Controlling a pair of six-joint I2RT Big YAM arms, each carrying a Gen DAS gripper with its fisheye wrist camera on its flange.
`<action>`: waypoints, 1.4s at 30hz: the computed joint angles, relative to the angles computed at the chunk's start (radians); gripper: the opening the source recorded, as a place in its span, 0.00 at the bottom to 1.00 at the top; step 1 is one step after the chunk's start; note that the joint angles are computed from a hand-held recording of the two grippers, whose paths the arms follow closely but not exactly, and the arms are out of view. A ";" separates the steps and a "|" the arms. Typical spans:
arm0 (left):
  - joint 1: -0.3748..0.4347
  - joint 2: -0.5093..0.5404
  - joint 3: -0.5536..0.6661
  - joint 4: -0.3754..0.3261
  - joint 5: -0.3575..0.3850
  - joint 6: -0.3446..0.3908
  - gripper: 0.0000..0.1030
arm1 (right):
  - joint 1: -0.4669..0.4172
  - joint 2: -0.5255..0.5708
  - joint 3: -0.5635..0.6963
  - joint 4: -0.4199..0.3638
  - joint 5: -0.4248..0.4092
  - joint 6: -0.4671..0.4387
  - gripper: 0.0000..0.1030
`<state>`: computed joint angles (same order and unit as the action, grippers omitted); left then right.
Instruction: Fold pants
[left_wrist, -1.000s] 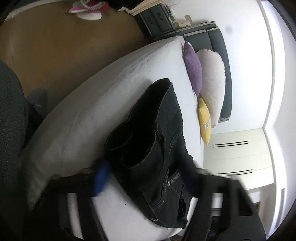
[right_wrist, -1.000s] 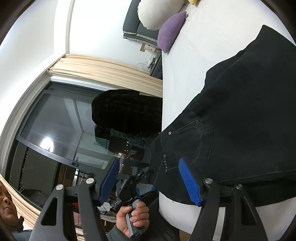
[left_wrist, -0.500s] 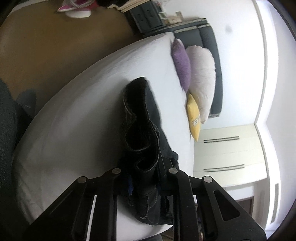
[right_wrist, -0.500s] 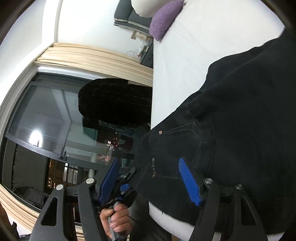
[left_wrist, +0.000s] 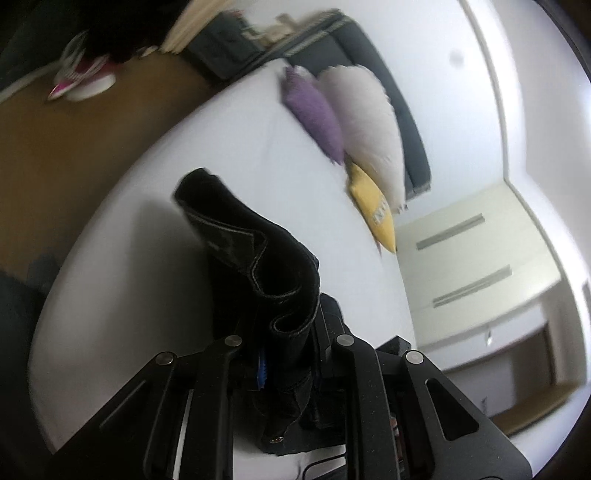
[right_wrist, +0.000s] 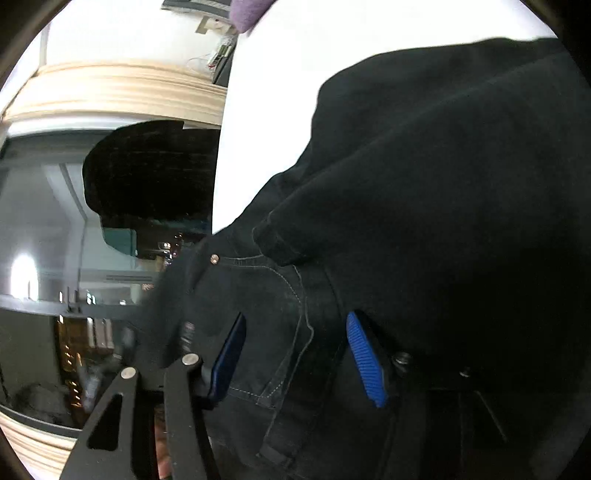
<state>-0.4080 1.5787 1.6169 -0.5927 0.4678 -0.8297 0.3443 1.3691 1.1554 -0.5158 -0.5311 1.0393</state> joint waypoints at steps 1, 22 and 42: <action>-0.016 0.011 0.036 -0.022 -0.013 0.030 0.15 | 0.002 -0.005 -0.007 0.012 0.005 0.003 0.59; -0.500 0.487 0.840 -0.564 -0.247 0.567 0.15 | -0.240 -0.497 -0.242 -0.013 -0.086 -0.034 0.91; -0.632 0.477 0.726 -0.531 -0.476 0.774 0.15 | -0.291 -0.442 -0.299 -0.112 -0.160 -0.101 0.18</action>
<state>-1.0400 2.0559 2.3433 -1.1232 -0.0083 -0.0558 0.0529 0.9267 0.8567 -0.6275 -0.6907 0.9380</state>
